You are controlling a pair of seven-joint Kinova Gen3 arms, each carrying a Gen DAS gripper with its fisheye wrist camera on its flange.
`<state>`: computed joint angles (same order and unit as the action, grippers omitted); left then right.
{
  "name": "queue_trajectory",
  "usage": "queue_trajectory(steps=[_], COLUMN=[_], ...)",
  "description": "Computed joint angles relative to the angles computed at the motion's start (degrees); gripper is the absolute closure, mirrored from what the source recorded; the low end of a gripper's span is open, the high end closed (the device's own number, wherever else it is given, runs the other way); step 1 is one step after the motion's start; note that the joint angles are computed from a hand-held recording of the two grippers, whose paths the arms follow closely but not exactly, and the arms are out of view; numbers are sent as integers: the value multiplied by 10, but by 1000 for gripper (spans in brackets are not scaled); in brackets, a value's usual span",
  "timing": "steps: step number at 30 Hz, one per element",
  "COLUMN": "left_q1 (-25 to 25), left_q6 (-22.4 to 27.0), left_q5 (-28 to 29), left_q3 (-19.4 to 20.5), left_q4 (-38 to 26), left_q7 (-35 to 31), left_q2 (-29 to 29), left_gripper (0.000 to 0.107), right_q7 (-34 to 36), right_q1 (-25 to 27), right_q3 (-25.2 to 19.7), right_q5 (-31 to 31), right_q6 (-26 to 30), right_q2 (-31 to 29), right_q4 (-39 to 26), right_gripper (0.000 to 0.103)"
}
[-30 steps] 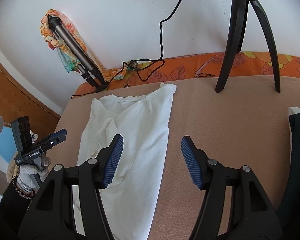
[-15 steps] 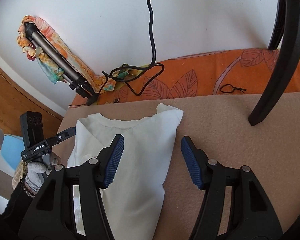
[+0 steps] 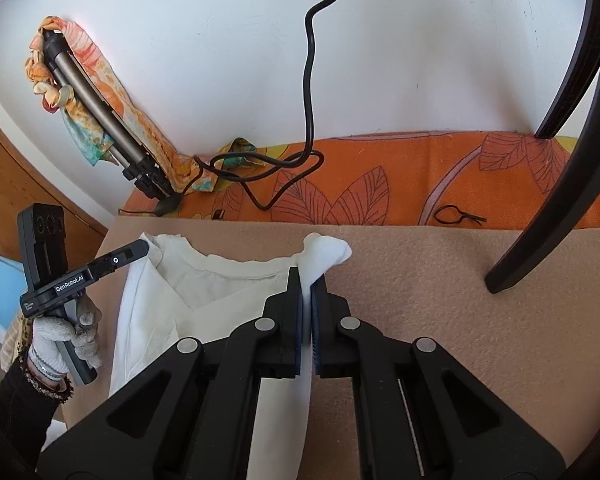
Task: Fold small clothes
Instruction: 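Close the left tool on the collar end while the right tool grips the shirt's other corner, then lift the gripped end with both tools, fold it over the shirt, open both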
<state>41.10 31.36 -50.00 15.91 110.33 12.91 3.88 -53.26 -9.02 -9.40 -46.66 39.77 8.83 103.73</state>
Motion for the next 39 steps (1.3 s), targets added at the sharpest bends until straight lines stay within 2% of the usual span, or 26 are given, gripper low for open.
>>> queue_trajectory(steps=[2, 5, 8, 10, 11, 13, 14, 15, 17, 19, 21, 26, 31, 34, 39], left_q1=[-3, -30, -47, -32, -32, -50, -48, -36, 3, 11, 12, 9, 13, 24, 63], left_q6=[-20, -84, -92, -113, -117, -114, -103, -93, -73, -59, -42, -12, 34, 84, 179], left_q5=[-17, -3, 26, 18, 22, 47, 51, 46, 10, -23, -26, -35, -31, -20, -27], left_q3=[-4, 0, 11, -10, -13, 3, 4, -4, -29, -25, -16, 14, 48, 73, 115], left_q4=[22, 53, 45, 46, 42, 31, 24, 18, 13, 12, 7, -6, -28, -52, -89], left_q7=[34, 39, 6, 15, 9, -22, -29, -26, 7, 41, 44, 46, 33, 14, 9], left_q2=[-17, -36, -16, -12, -7, 3, 8, 9, 8, 2, -3, -23, -37, -43, -45], left_gripper=[71, 69, 69, 69, 76, 106, 105, 105, 105, 105, 105, 105, 105, 105, 106], right_q7=[-1, 14, 28, 28, 22, -2, -13, -22, -44, -51, -40, 14, 36, 43, 32], right_q1=[9, 29, 40, 61, 66, 45, 18, -8, -51, -51, -24, -13, -24, -31, -55], right_q3=[4, 5, 4, -24, -33, -29, -13, 4, 27, 19, -4, 8, 33, 51, 69], right_q5=[-11, -42, -66, -75, -70, -33, -9, 14, 61, 79, 67, 8, -15, -27, 0], right_q6=[19, 43, 60, 52, 47, 37, 27, 17, -1, -1, 4, 31, 59, 79, 107], right_q2=[8, 19, 33, 38, 39, 34, 28, 22, 5, -7, -18, -58, -103, -134, -202], right_q4=[-6, -9, -13, -13, -14, -24, -26, -26, -25, -28, -28, -18, -4, 7, 27], right_gripper=[98, 87, 72, 72, 72, 76, 82, 95, 96, 97, 97, 97, 97, 97, 97])
